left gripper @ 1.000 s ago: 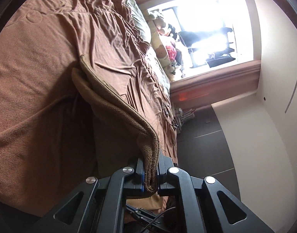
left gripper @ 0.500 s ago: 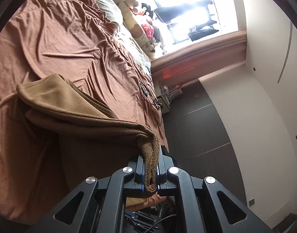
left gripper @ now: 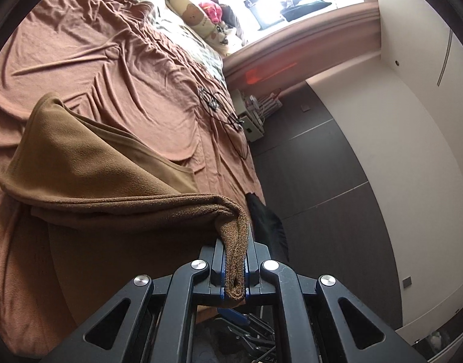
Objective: Fold small clothes
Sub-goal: 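Open the left gripper and release the folded edge, then close the right gripper on the folded shirt edge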
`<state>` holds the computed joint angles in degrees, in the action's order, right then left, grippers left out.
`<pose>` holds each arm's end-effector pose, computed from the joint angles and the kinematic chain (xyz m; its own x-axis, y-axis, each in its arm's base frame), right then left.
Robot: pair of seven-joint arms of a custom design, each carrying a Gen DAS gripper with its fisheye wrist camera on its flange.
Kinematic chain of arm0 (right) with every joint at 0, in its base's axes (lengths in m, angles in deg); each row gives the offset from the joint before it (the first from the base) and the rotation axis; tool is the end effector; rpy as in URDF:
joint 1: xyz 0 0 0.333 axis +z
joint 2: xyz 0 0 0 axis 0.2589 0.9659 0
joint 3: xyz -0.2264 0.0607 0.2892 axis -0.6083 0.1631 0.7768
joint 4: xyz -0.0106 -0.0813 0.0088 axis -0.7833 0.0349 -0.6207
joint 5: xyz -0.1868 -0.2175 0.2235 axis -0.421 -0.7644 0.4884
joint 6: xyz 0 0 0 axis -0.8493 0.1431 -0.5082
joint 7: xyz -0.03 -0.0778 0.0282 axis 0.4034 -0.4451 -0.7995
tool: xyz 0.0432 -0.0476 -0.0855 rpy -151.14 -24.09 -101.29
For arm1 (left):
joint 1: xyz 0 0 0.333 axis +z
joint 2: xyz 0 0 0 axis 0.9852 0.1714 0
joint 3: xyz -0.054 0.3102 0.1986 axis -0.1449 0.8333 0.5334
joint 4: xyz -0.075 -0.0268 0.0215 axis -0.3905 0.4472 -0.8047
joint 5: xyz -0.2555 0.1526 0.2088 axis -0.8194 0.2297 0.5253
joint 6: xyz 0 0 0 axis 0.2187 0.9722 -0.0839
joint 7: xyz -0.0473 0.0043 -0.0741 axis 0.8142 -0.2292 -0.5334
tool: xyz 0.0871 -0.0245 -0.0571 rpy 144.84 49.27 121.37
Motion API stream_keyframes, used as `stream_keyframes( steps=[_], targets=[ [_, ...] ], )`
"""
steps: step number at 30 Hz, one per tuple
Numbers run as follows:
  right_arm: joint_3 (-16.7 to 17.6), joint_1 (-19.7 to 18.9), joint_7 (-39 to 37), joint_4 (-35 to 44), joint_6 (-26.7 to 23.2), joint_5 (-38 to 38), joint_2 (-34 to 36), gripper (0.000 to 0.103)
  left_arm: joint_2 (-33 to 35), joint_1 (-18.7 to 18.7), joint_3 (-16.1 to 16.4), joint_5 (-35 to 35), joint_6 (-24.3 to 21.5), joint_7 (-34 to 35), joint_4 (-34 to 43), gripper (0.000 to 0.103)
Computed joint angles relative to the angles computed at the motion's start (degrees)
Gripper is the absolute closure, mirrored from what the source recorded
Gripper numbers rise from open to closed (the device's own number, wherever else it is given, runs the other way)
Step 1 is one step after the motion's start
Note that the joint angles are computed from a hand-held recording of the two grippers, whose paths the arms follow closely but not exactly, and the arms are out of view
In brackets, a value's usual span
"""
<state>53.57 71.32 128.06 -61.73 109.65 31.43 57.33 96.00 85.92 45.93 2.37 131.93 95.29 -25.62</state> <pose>0.5409 0.2995 0.4582 -0.0730 -0.8887 -0.4526 -0.6928 0.3716 -0.6180 0.7366 -0.1853 0.4511 -0.3181 -0.4504 0.8343 -0.9150 -0.0844 -0.3944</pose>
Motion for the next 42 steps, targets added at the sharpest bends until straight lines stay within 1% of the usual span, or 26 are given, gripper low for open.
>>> stream_keyframes(
  steps=[2, 4, 6, 7, 10, 11, 15, 19, 20, 21, 22, 23, 25, 26, 28, 30, 33, 35, 36, 39, 41, 42],
  targets=[
    [0.9, -0.7, -0.6, -2.0, 1.8, 0.6, -1.2, 0.051, 1.0, -1.6, 0.2, 1.8, -0.1, -1.1, 1.5, 0.095],
    [1.2, -0.5, -2.0, -3.7, 2.8, 2.1, -2.3, 0.051, 1.6, -2.6, 0.1, 3.4, -0.2, -1.9, 2.1, 0.095],
    [3.0, -1.8, -3.1, -5.2, 4.0, 3.5, -3.3, 0.051, 2.4, -3.9, -0.1, 5.1, 0.2, -3.0, 2.8, 0.095],
    [3.3, -2.0, -3.5, -5.9, 4.4, 4.4, -3.6, 0.051, 2.7, -4.4, -0.2, 5.9, 0.4, -3.5, 2.9, 0.095],
    [6.9, -5.5, -4.3, -7.9, 5.9, 6.4, -4.6, 0.051, 3.9, -5.9, -0.6, 8.5, 0.5, -5.2, 3.8, 0.095],
    [9.1, -7.8, -4.3, -8.6, 6.6, 6.5, -5.0, 0.051, 4.4, -6.4, -0.7, 9.4, 0.5, -5.9, 4.1, 0.095],
    [12.5, -10.6, -5.6, -10.9, 8.0, 9.1, -6.4, 0.051, 6.5, -8.1, -1.4, 12.7, 0.2, -8.0, 5.6, 0.095],
    [17.5, -15.1, -6.2, -12.8, 9.5, 10.3, -7.5, 0.051, 8.0, -9.9, -1.5, 16.2, 0.6, -10.8, 6.5, 0.095],
    [18.9, -16.5, -6.2, -12.9, 9.6, 10.3, -7.6, 0.051, 8.5, -10.3, -1.6, 17.1, 0.4, -11.5, 6.9, 0.093],
    [21.0, -18.7, -5.7, -13.2, 9.9, 9.7, -7.7, 0.051, 8.8, -10.6, -1.6, 18.0, 0.3, -12.4, 7.1, 0.091],
    [23.4, -21.2, -5.0, -13.5, 10.0, 8.6, -7.9, 0.051, 9.4, -10.9, -1.7, 18.8, -0.4, -13.3, 7.8, 0.082],
    [25.5, -23.6, -4.6, -13.1, 9.8, 7.7, -7.6, 0.051, 10.1, -10.9, -2.0, 19.4, -1.5, -13.8, 8.6, 0.076],
    [28.2, -26.3, -5.1, -12.8, 9.3, 7.3, -7.4, 0.048, 10.4, -10.8, -2.4, 20.2, -1.9, -14.4, 8.7, 0.043],
    [29.1, -27.2, -5.4, -12.4, 9.1, 7.3, -7.1, 0.045, 10.0, -10.6, -2.4, 20.3, -1.2, -14.2, 7.8, 0.03],
    [29.6, -27.5, -6.5, -11.4, 8.3, 7.7, -6.6, 0.044, 9.3, -10.0, -2.7, 20.2, 0.2, -13.7, 6.3, 0.02],
    [28.6, -26.5, -7.7, -10.2, 7.4, 8.5, -5.9, 0.044, 8.9, -9.2, -2.6, 20.2, 1.0, -13.8, 5.5, 0.019],
    [28.3, -26.3, -8.7, -8.2, 6.4, 8.7, -4.7, 0.044, 8.5, -8.7, -1.5, 21.1, 2.7, -15.6, 4.7, 0.018],
    [31.1, -29.3, -8.3, -7.2, 6.4, 7.5, -4.1, 0.044, 8.6, -8.3, -0.8, 22.0, 3.6, -17.2, 4.6, 0.018],
    [31.2, -29.5, -8.2, -6.6, 6.3, 7.3, -3.8, 0.044, 8.8, -8.1, -0.5, 22.5, 4.0, -18.1, 4.7, 0.018],
    [28.7, -27.9, -8.1, -5.0, 5.8, 8.0, -2.7, 0.044, 10.1, -7.4, -0.2, 23.7, 4.5, -20.5, 5.9, 0.017],
    [24.3, -24.2, -8.6, -4.0, 4.9, 9.3, -2.2, 0.044, 11.2, -7.3, 0.1, 24.8, 5.1, -22.3, 7.0, 0.017],
    [22.9, -22.9, -8.6, -3.8, 4.8, 9.7, -1.9, 0.044, 11.9, -7.4, 0.1, 25.4, 5.3, -23.1, 7.8, 0.017]
  ],
)
